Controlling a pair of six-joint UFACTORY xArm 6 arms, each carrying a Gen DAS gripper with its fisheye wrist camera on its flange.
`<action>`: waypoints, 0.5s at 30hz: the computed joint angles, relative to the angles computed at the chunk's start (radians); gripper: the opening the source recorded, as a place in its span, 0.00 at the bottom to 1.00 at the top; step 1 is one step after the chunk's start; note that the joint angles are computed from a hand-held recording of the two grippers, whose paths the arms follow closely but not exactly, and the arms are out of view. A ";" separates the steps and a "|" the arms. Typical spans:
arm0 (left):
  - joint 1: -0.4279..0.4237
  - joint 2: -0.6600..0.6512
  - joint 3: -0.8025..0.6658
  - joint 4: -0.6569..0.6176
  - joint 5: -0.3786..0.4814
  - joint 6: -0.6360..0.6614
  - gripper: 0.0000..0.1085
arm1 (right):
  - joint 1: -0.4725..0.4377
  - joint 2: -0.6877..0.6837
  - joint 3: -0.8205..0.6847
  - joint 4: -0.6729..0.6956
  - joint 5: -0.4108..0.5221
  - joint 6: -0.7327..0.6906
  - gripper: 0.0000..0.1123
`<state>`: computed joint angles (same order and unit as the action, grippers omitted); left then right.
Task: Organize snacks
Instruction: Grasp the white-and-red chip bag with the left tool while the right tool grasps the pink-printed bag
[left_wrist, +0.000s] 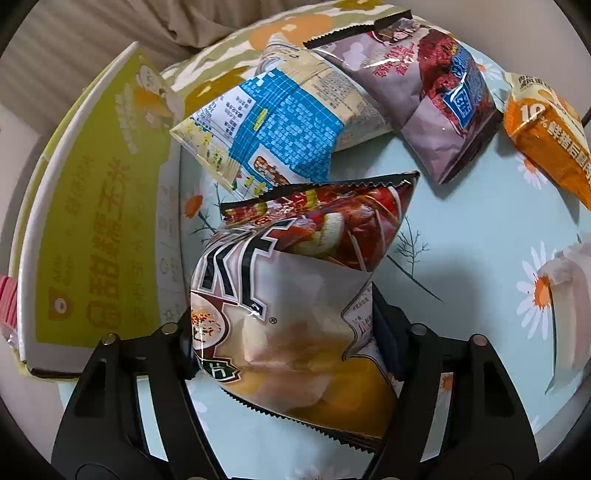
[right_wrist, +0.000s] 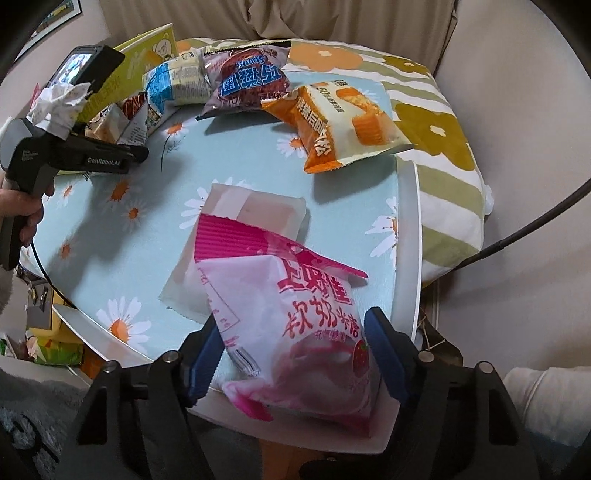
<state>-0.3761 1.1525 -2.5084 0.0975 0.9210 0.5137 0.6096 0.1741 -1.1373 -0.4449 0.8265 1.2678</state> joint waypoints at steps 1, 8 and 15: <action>0.002 0.001 -0.003 -0.005 0.006 0.008 0.61 | -0.003 0.000 0.002 0.002 -0.008 -0.006 0.61; 0.017 -0.069 0.104 -0.062 -0.005 0.055 0.57 | -0.018 -0.028 0.053 0.023 -0.089 -0.012 0.53; 0.025 -0.200 0.296 -0.120 -0.068 0.085 0.57 | -0.032 -0.077 0.116 0.004 -0.182 0.066 0.41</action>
